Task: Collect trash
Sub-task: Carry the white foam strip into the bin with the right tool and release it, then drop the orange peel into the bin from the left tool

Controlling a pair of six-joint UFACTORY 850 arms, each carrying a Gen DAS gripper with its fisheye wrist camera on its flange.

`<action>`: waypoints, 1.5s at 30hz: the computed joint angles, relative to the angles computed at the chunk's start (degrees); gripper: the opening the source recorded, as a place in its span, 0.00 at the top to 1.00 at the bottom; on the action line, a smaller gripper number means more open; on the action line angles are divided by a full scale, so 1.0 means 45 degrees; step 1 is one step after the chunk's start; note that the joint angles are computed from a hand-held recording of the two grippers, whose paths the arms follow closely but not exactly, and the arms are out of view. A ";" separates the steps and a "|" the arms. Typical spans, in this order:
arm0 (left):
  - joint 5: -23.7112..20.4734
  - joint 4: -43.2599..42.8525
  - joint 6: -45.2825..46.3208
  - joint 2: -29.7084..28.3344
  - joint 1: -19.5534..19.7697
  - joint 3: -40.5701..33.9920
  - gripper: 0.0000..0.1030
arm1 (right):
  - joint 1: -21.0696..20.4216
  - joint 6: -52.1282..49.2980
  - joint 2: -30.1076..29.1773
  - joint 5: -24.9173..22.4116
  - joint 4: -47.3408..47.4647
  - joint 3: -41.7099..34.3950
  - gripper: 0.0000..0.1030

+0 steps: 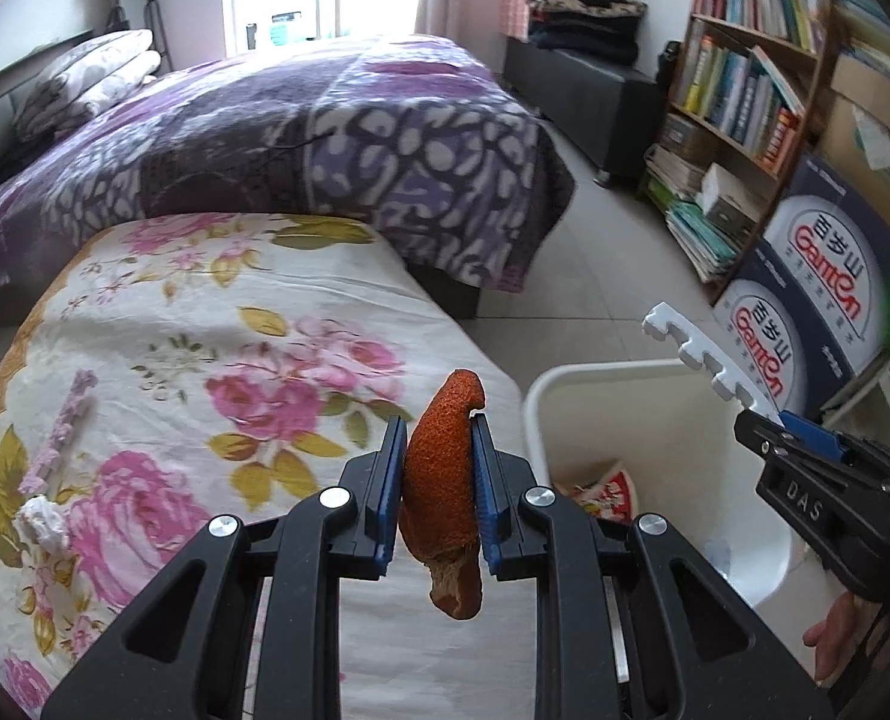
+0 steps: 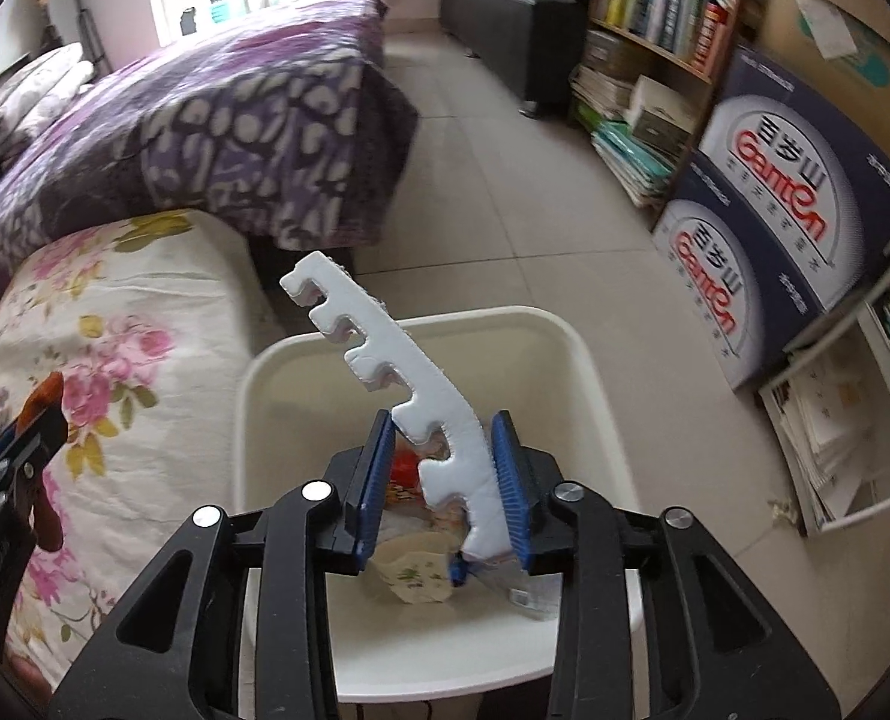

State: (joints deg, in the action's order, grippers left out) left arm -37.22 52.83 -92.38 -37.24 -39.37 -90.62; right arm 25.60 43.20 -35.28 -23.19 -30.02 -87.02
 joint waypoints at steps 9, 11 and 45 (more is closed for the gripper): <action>0.0574 -0.1126 0.1473 -0.0813 -0.0235 -0.1158 0.79 | -0.0709 0.1365 0.0250 -0.0190 -0.0186 0.0343 0.36; 0.0625 -0.1302 0.1803 -0.1033 -0.0315 -0.1525 0.79 | -0.0841 0.1771 0.0335 -0.0156 -0.0424 0.0451 0.33; -0.1927 -0.1007 0.1194 0.0557 0.0300 0.1135 0.20 | -0.0285 -0.0204 0.0631 0.0985 0.2555 0.0527 0.14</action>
